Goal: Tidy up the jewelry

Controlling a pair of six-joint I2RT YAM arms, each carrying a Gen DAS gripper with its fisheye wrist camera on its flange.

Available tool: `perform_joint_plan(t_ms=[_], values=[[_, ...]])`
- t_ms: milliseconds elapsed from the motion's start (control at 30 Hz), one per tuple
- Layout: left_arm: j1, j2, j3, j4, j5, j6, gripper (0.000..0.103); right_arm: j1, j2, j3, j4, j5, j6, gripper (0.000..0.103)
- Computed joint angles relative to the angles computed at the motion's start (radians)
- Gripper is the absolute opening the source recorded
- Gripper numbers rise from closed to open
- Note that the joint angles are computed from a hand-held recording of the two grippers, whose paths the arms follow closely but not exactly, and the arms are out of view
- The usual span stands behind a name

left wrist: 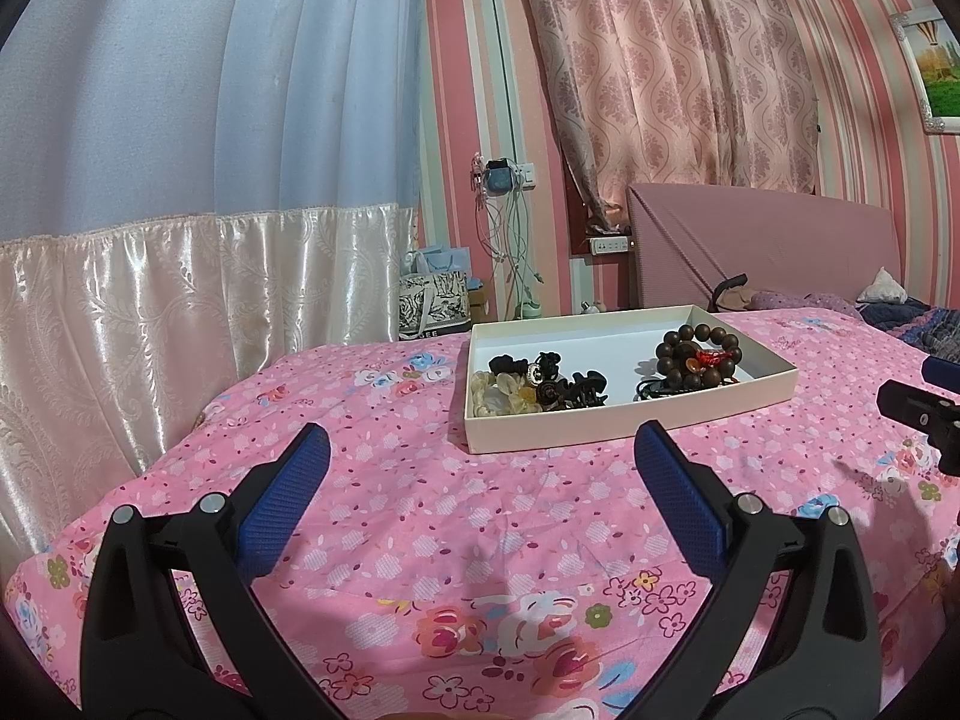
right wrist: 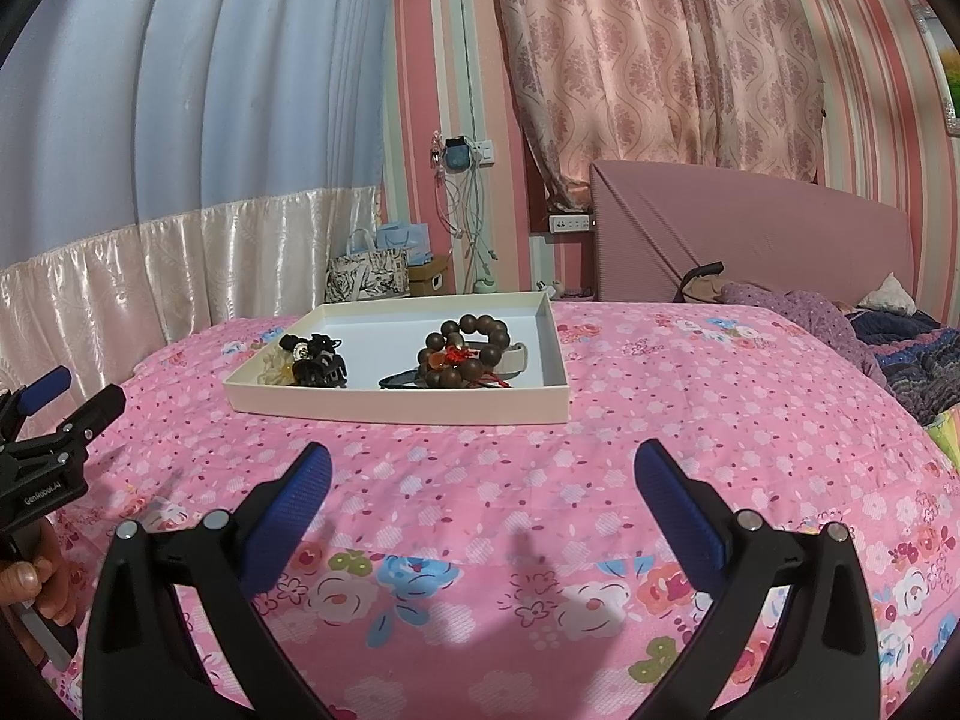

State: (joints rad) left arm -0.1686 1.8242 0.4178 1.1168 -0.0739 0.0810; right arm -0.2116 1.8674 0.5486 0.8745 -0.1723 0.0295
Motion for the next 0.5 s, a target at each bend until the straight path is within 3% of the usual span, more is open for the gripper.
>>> perform_joint_plan(t_ms=[500], values=[[-0.006, -0.009, -0.005, 0.001, -0.011, 0.004, 0.1, 0.007, -0.003, -0.002, -0.001, 0.012, 0.005, 0.101]])
